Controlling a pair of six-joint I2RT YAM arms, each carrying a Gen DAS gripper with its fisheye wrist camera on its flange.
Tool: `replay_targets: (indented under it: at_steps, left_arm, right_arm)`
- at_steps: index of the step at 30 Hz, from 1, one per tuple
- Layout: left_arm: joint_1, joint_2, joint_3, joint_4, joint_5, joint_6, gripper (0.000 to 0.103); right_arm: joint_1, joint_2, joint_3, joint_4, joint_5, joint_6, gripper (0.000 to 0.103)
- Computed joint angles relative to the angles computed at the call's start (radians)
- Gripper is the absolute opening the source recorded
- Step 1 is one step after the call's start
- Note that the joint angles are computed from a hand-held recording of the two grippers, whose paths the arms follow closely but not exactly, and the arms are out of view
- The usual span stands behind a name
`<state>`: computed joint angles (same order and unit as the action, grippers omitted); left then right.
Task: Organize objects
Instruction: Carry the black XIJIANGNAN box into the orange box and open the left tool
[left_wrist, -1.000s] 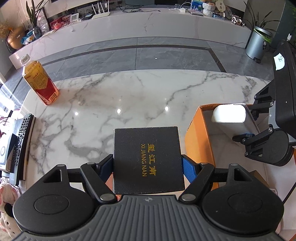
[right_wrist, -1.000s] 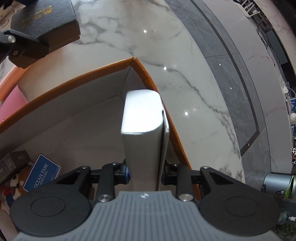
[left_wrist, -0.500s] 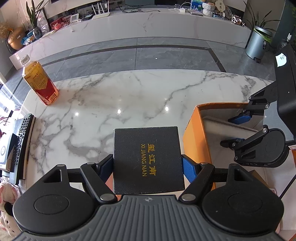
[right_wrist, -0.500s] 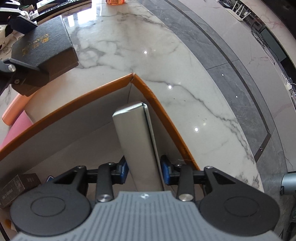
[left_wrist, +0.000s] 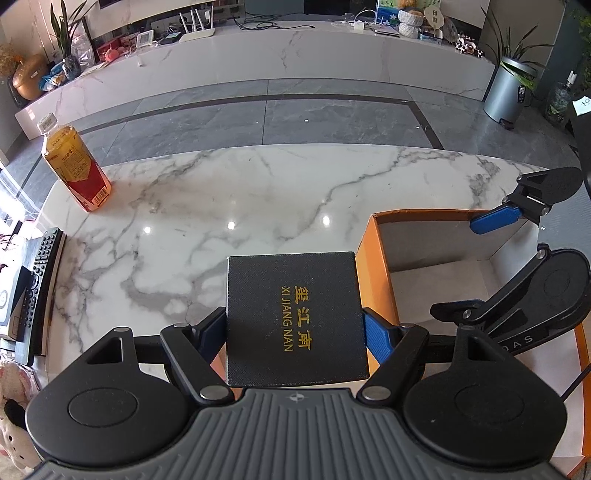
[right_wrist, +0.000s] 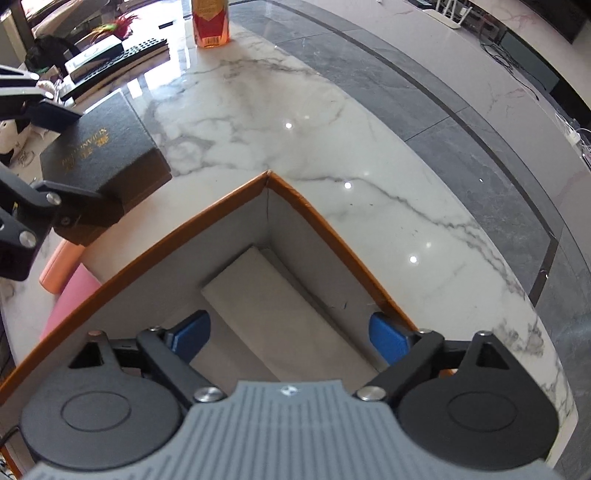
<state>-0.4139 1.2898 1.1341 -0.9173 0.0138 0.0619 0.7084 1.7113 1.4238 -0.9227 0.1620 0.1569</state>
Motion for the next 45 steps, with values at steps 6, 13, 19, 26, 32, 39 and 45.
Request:
replay_targets:
  at_steps: [6,13,19,26,32,39,45]
  left_arm:
    - [-0.023,-0.042,0.009,-0.021,-0.001,-0.013,0.088]
    - [-0.085,-0.057,0.052,-0.042,-0.01,-0.046,0.088]
    - [-0.212,-0.036,0.058,-0.03,-0.021,-0.102,0.088]
    - [-0.315,0.023,0.044,0.003,0.008,-0.167,0.088]
    - [-0.375,0.051,0.011,-0.001,-0.036,-0.206,0.088]
    - [-0.416,0.048,-0.017,-0.001,-0.094,-0.214,0.088]
    - [-0.427,0.055,-0.028,0.006,-0.128,-0.225,0.088]
  right_arm:
    - [0.01,-0.082,-0.032,-0.026,0.042,0.137,0.095]
    - [0.031,-0.225,-0.129,-0.084,0.058,0.41,0.101]
    - [0.079,-0.3,-0.173,-0.166,0.104,0.548,0.102]
    - [0.123,-0.347,-0.169,-0.3,0.174,0.596,0.102]
    - [0.132,-0.44,-0.252,-0.279,0.116,0.594,0.102]
    - [0.146,-0.458,-0.298,-0.262,0.105,0.594,0.102]
    - [0.157,-0.456,-0.314,-0.245,0.097,0.592,0.102]
